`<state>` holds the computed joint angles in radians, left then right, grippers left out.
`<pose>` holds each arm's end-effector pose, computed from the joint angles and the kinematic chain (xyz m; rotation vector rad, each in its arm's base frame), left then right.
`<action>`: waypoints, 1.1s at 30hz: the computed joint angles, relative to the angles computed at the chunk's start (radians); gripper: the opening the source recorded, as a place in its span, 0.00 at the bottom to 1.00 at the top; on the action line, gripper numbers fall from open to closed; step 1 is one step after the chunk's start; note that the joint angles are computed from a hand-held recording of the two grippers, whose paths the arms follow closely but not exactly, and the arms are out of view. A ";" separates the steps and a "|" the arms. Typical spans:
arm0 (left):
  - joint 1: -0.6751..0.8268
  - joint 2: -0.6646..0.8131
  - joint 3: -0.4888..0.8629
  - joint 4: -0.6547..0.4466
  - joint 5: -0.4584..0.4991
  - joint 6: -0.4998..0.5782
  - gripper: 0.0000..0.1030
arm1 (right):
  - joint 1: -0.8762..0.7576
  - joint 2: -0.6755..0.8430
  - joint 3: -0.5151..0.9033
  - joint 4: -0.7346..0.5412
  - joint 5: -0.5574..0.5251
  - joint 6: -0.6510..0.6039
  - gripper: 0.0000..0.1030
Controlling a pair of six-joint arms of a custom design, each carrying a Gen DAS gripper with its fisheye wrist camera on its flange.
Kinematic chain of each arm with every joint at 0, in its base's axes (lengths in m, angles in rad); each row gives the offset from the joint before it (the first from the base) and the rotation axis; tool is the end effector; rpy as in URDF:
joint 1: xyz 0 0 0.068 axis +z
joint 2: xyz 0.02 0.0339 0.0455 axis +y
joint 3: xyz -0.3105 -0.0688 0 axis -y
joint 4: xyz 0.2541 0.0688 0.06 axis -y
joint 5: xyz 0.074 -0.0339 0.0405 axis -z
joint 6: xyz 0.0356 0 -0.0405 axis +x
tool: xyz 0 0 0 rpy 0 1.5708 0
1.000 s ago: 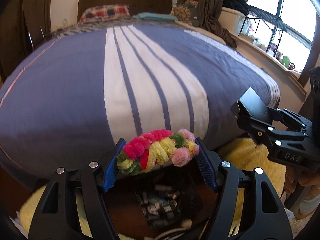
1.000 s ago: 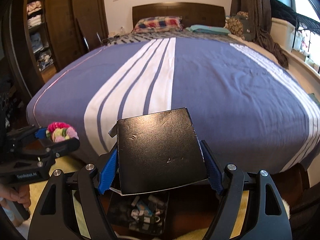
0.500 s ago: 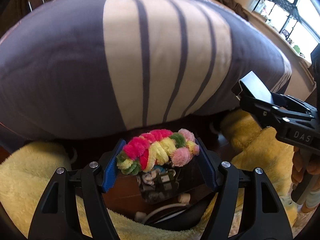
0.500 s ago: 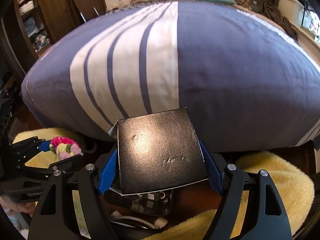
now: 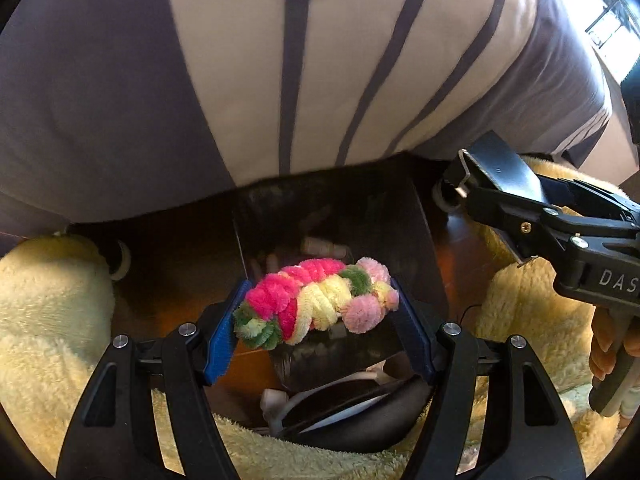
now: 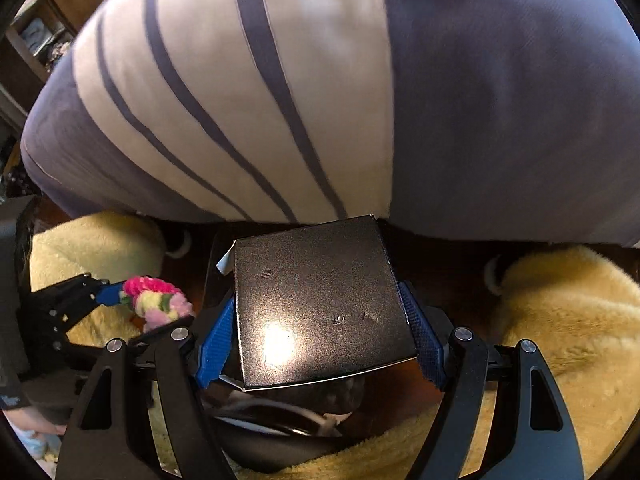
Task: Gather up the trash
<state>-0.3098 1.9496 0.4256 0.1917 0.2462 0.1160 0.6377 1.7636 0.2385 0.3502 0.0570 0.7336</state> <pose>0.2186 -0.0791 0.0455 0.6555 2.8286 -0.3912 0.1565 0.1134 0.0661 0.1494 2.7810 0.2922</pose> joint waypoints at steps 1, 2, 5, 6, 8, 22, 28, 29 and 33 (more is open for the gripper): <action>-0.004 0.015 0.004 0.004 -0.003 0.001 0.64 | -0.011 0.029 0.004 0.020 -0.023 -0.002 0.74; -0.010 0.028 0.010 0.006 -0.006 0.003 0.64 | -0.012 0.044 0.011 0.022 -0.032 -0.002 0.74; -0.020 0.038 0.019 0.001 -0.011 0.008 0.64 | -0.028 0.100 0.032 0.036 -0.061 -0.013 0.74; -0.026 0.045 0.026 -0.001 -0.014 0.005 0.65 | -0.029 0.115 0.034 0.047 -0.069 -0.011 0.75; -0.026 0.053 0.037 -0.015 -0.014 0.006 0.66 | -0.035 0.135 0.044 0.054 -0.082 -0.011 0.76; -0.014 -0.006 0.024 -0.043 -0.012 -0.006 0.85 | -0.082 0.045 0.055 -0.029 -0.056 -0.033 0.89; -0.013 -0.163 -0.029 -0.069 -0.012 -0.003 0.91 | -0.067 -0.127 0.023 -0.129 0.021 -0.023 0.96; -0.011 -0.201 -0.040 -0.077 -0.013 -0.006 0.92 | -0.056 -0.145 0.022 -0.145 0.041 -0.014 0.96; 0.030 -0.363 -0.062 -0.139 -0.004 -0.010 0.92 | -0.020 -0.304 0.017 -0.275 0.126 0.013 0.96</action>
